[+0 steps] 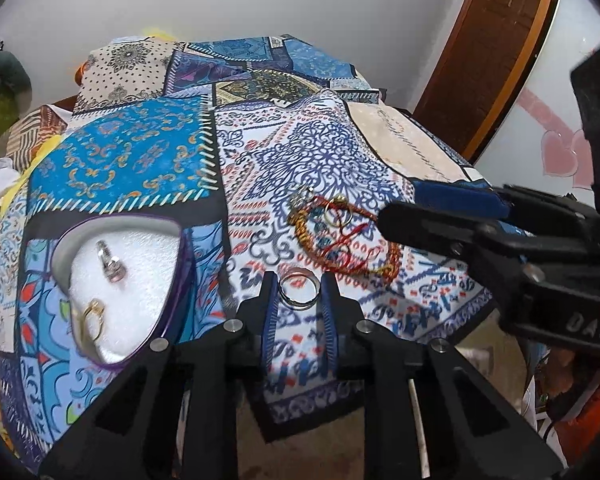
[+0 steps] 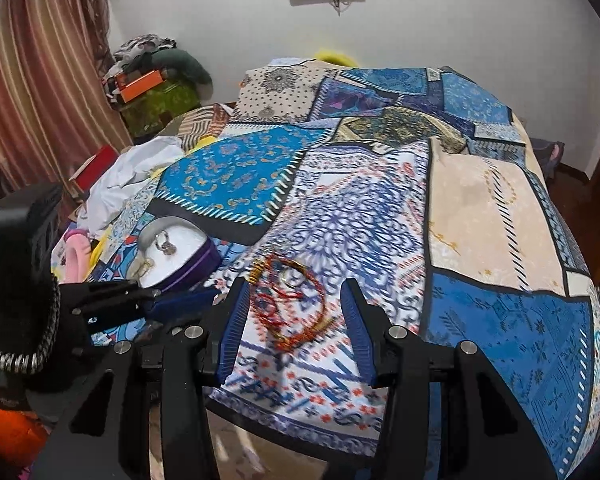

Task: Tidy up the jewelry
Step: 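Grasp a silver ring with the left gripper while the right gripper grasps a red beaded strand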

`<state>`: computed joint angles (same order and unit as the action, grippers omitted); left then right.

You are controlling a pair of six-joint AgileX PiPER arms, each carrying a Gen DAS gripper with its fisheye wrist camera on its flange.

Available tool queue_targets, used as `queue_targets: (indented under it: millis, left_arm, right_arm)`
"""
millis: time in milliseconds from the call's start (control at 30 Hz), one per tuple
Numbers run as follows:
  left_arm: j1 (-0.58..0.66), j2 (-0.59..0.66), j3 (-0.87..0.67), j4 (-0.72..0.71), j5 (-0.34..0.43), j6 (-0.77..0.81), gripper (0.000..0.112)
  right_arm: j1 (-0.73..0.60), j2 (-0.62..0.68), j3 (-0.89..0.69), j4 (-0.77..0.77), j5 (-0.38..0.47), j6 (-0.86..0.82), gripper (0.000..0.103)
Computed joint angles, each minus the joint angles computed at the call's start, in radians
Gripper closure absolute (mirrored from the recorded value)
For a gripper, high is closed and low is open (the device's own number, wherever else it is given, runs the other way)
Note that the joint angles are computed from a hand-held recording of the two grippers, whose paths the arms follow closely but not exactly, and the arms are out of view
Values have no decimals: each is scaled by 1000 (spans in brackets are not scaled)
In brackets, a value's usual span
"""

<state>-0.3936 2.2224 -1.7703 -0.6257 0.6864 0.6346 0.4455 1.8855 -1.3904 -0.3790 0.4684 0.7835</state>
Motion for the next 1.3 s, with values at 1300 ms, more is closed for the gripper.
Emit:
queue_targets:
  millis: [1300]
  left_arm:
    - [55, -160, 180, -73, -80, 81, 92]
  right_arm:
    - [-8, 69, -101, 50, 49, -53, 96]
